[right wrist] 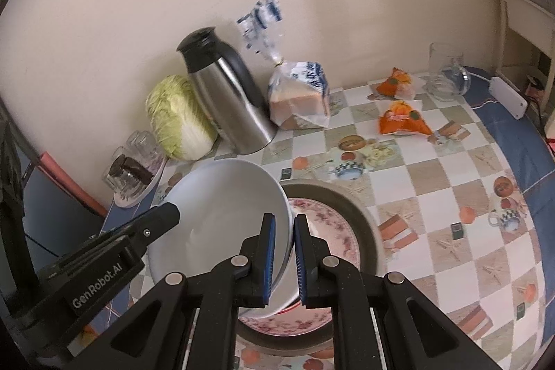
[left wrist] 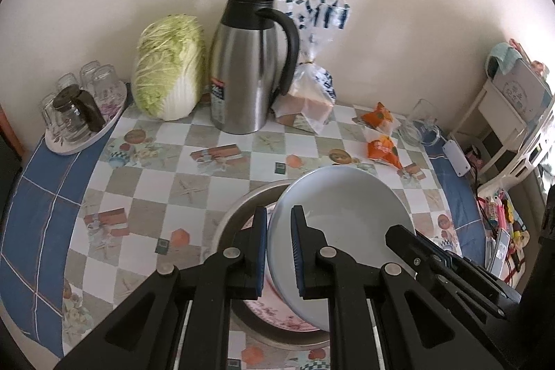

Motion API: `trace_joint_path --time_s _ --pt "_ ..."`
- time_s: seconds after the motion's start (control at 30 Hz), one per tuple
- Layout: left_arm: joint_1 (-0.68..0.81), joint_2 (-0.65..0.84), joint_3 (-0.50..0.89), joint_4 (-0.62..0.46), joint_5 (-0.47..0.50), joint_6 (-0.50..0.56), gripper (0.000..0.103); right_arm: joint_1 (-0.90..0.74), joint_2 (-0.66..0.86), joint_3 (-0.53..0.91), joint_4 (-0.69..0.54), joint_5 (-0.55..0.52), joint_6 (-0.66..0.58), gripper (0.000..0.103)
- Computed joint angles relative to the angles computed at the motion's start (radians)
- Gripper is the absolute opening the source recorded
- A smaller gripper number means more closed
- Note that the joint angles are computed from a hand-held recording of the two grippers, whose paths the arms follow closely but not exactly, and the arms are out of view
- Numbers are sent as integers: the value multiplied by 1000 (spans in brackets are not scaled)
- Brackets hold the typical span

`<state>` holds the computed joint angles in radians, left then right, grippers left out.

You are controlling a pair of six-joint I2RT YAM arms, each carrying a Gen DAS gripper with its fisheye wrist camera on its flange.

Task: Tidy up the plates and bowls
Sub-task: 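Lower the white round bowl onto the white square bowl in the basin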

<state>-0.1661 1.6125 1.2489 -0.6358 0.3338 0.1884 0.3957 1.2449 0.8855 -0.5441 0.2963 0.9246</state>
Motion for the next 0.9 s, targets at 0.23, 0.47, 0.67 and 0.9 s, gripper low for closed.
trace_joint_path --time_s 0.23,0.47,0.67,0.9 --pt "43 34 23 -14 24 10 13 34 61 26 29 1 10 12" --pt "36 59 39 -23 29 9 13 42 93 43 19 7 13 12" --pt "13 86 45 -24 26 3 13 19 92 30 10 -2 12 12" --pt "-15 102 45 -22 13 -2 13 -1 95 23 -1 -5 11 12"
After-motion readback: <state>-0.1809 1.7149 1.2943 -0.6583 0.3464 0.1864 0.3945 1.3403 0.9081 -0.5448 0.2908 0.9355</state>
